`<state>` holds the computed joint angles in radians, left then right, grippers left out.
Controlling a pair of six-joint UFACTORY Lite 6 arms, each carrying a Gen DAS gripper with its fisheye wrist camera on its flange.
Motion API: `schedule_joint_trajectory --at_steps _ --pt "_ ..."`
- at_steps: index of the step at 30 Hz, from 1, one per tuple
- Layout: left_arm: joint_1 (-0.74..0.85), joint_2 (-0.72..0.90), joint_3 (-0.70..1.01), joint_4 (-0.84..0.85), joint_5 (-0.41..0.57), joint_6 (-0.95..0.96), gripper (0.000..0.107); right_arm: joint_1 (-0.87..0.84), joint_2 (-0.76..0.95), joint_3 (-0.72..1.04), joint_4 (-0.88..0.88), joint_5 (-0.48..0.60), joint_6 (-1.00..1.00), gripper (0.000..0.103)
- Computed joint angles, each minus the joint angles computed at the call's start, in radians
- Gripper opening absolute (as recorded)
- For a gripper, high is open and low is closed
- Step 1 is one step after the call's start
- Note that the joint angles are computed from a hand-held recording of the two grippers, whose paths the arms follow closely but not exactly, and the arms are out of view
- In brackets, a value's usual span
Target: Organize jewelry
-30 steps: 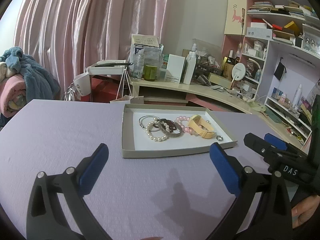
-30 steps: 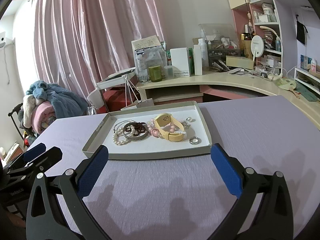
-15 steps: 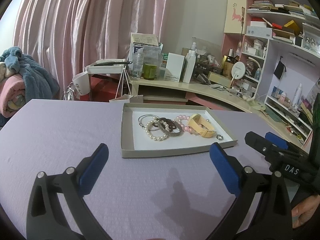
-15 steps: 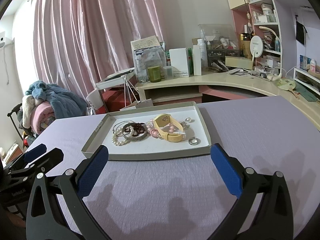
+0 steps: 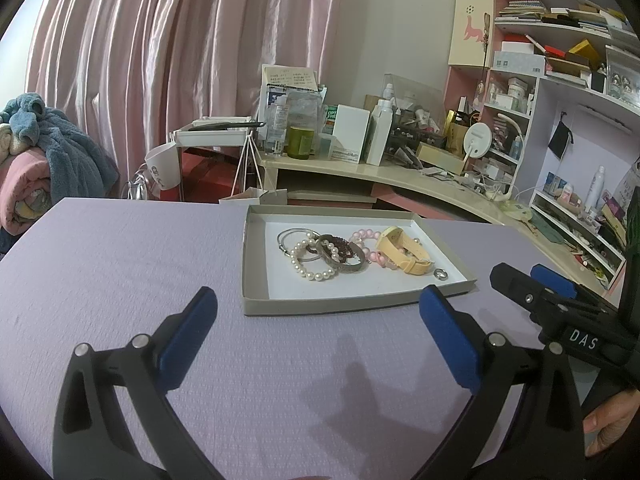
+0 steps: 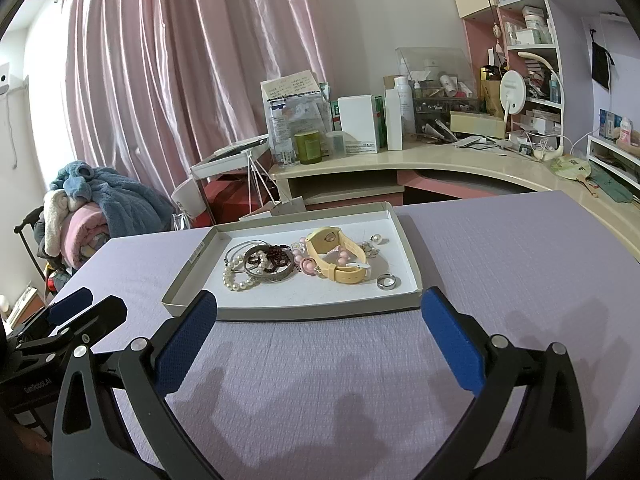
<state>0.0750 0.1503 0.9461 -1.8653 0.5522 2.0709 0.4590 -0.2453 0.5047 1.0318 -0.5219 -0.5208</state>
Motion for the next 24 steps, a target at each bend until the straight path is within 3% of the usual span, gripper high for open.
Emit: schedule_joint_trajectory --at_steps 24 --pt "-0.007 0.018 -0.001 -0.034 -0.007 0.033 0.101 -0.015 -0.005 -0.006 -0.023 0.007 0.012 0.102"
